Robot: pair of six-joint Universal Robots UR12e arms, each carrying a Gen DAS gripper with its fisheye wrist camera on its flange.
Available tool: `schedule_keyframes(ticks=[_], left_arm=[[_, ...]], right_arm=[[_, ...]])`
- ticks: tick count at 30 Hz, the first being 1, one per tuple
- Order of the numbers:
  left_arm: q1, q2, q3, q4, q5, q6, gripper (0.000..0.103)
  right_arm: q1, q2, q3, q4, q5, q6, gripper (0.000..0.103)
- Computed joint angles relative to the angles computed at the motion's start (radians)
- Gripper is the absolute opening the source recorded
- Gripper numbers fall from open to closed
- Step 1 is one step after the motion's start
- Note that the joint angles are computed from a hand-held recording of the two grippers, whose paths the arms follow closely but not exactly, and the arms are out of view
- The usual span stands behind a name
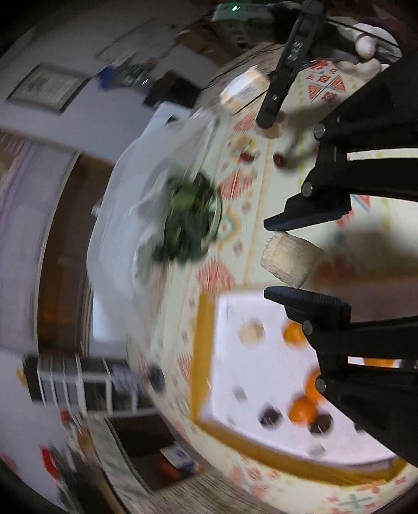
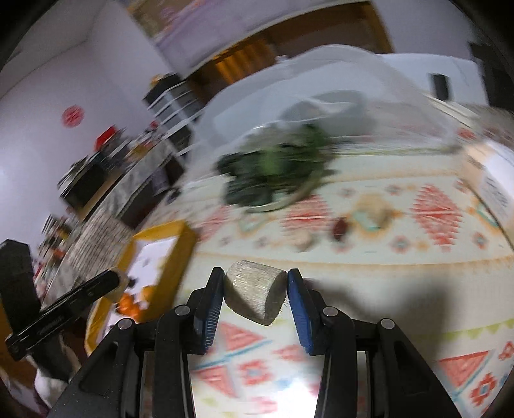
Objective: Organize fruits
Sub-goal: 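Lower both yam pieces into the tray and open both tools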
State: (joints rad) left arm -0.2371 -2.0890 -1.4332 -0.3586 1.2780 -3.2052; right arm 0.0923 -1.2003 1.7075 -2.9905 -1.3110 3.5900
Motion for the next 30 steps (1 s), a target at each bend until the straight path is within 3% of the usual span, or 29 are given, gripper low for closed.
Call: schedule_keyframes(ticks=[7,15,17,21,30], left_arm=[[0.081,0.025,-0.08,0.015,0.018,-0.103,0.035],[0.12,0.027,-0.115,0.034,0.046,-0.141,0.035],[0.128,0.03,-0.125,0.057,0.027,-0.149,0.039],[0.144,0.041,-0.145,0.109,0.001,-0.183,0.06],[0.15,0.057,-0.159,0.14,-0.017,-0.223,0.068]], right_arm=[[0.096,0.072,-0.126,0.101,0.053,-0.086,0.043],[0.177,0.148,-0.236,0.243,0.059,-0.183,0.043],[0.189,0.159,-0.251,0.271,0.051,-0.201,0.043],[0.203,0.169,-0.263,0.301,0.034,-0.221,0.044],[0.22,0.159,-0.258,0.271,0.004,-0.236,0.053]])
